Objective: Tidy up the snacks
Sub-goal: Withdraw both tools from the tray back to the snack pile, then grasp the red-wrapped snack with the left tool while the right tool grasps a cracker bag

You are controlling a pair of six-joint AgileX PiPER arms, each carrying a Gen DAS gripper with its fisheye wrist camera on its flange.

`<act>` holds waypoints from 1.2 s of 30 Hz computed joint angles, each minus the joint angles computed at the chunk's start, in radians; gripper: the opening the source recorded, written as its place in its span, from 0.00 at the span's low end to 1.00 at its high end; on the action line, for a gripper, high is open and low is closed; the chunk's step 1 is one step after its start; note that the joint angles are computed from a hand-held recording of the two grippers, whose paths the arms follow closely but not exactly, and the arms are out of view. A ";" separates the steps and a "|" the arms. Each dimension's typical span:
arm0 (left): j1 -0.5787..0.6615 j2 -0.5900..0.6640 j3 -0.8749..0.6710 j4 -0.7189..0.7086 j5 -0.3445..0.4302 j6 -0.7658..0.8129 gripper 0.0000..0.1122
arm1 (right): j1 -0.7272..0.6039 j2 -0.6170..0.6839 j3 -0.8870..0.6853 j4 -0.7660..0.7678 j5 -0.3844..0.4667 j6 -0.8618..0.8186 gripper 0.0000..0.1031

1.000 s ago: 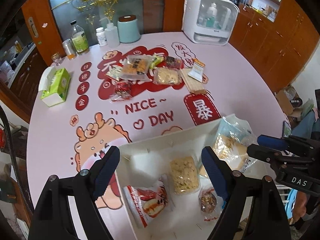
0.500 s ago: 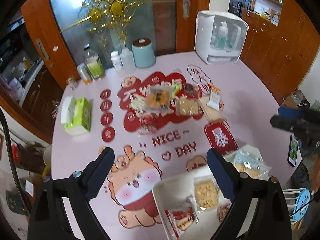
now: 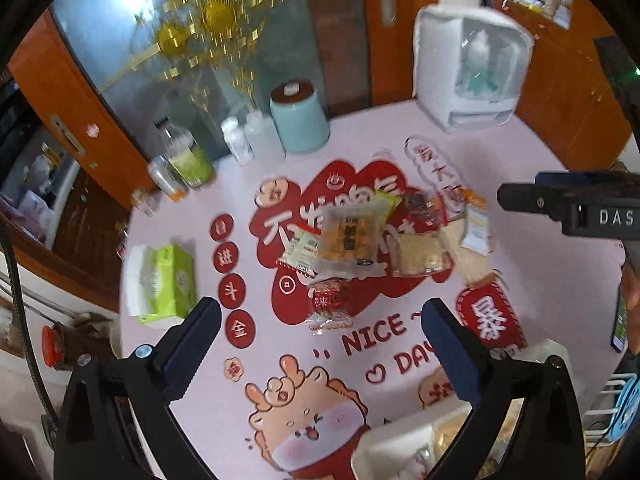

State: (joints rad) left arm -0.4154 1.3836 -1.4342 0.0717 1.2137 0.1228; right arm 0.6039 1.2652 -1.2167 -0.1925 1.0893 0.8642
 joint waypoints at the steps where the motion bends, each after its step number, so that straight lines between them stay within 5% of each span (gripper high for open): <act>1: 0.014 0.043 0.016 -0.005 -0.030 -0.008 0.89 | -0.040 0.028 0.026 0.043 -0.046 -0.033 0.74; 5: 0.053 0.159 0.095 -0.041 -0.149 -0.013 0.89 | -0.163 0.155 0.135 0.198 -0.244 -0.134 0.74; 13: 0.083 0.354 0.203 -0.057 -0.350 -0.052 0.89 | -0.240 0.383 0.185 0.367 -0.425 -0.251 0.74; 36: 0.118 0.514 0.205 -0.114 -0.447 -0.084 0.89 | -0.150 0.575 0.018 0.100 -0.318 -0.012 0.80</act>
